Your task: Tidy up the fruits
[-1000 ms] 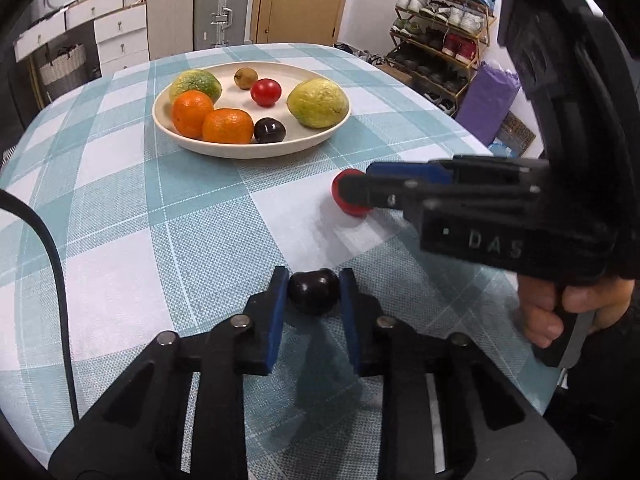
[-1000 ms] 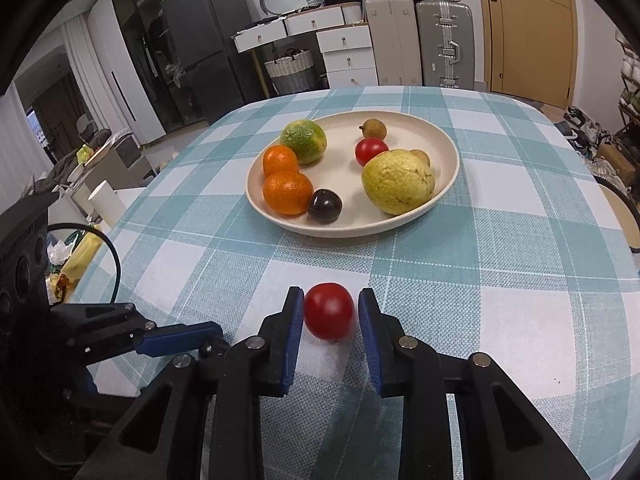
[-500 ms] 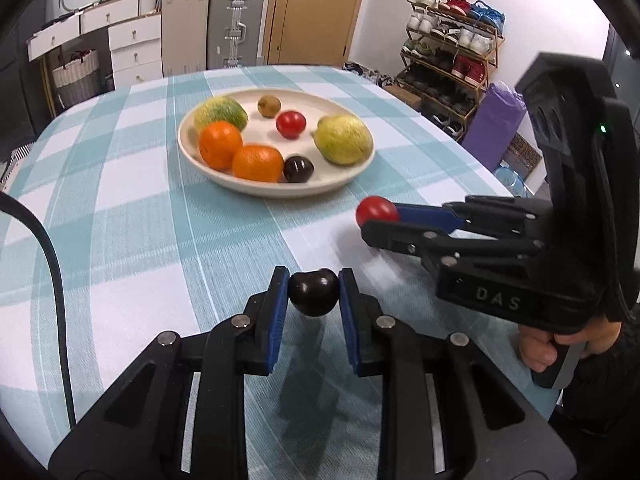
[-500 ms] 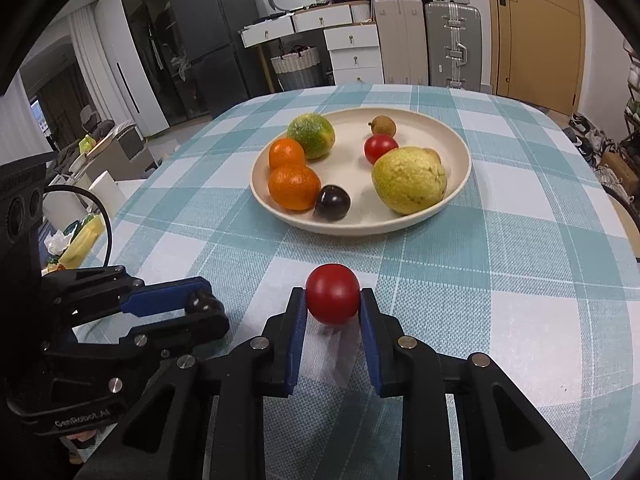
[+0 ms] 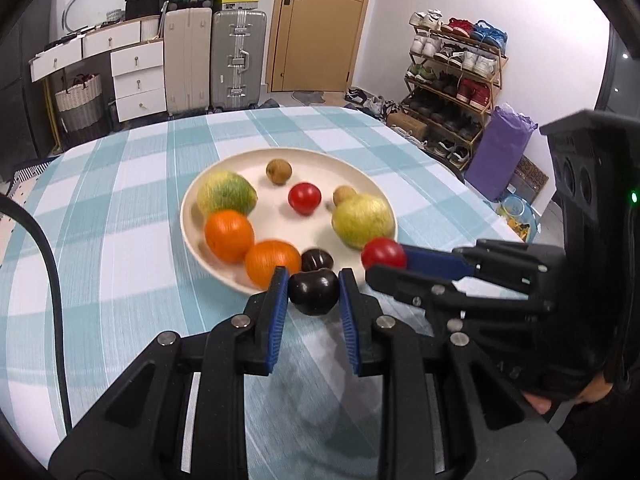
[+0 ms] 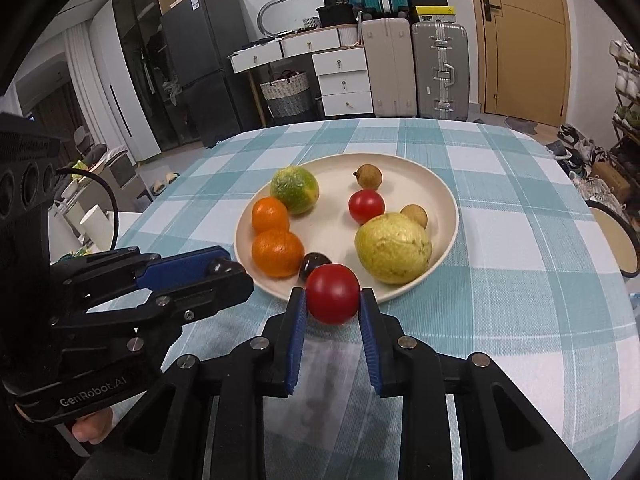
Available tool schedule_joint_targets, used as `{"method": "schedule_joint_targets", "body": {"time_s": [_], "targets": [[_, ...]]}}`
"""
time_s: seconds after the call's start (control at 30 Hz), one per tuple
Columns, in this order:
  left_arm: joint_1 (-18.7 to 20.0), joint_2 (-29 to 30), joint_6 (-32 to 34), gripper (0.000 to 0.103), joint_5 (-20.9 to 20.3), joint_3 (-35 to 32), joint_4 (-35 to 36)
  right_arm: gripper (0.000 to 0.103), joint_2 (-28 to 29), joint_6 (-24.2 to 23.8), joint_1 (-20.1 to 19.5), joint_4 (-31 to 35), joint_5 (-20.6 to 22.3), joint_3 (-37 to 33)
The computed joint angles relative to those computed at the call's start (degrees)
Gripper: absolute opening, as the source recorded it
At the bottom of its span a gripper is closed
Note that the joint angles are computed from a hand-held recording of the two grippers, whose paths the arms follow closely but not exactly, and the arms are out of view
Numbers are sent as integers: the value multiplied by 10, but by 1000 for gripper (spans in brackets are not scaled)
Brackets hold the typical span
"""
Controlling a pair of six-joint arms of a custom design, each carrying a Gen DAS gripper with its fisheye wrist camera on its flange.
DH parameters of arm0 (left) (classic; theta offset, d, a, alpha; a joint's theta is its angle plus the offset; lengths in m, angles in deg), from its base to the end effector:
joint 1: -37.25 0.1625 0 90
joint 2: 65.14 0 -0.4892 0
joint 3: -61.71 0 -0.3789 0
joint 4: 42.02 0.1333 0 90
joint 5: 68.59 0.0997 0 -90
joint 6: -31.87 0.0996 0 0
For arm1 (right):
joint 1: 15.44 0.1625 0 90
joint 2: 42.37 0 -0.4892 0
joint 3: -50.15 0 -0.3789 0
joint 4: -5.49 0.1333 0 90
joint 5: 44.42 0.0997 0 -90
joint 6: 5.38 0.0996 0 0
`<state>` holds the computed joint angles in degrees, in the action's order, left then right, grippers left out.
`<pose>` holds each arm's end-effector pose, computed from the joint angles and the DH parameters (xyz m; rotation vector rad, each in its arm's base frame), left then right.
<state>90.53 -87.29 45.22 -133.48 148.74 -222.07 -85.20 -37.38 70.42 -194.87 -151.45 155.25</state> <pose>-0.3032 -0.7002 -0.0353 1.0265 2.5167 -0.7159 0.0553 -0.6783 0.1703 0.4318 -2.4218 0.9271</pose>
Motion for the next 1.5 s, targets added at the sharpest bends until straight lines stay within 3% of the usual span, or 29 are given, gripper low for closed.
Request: {"method": "schedule_joint_targets", "body": {"time_s": [0.37,0.5,0.57,0.7,0.9,0.97,1.2,1.5], "targets": [[11,35,4,22,9,-75,36,27,5,3,-4,16,3,-21],[14,36,-2,22,8,-80,44,33,3,1,-2,13,1,-15],[14,34,0,23,8,-75,35,45,2,-1,-2,2,1,-9],[12,27,-3,25,12,-61,23,48,-3,-4,-3,-21,-2,8],[7,8,-4,62,19,-15,-39,55,-10,-5,-5,-49,-5,29],[5,0,0,74,25,4,-68,64,-11,-6,-5,-58,-3,34],[1,-30,5,83,46,63,-113,67,-14,-3,-7,-74,1,48],[7,-54,-26,83,67,129,-108,70,-15,-5,-11,-79,8,56]]}}
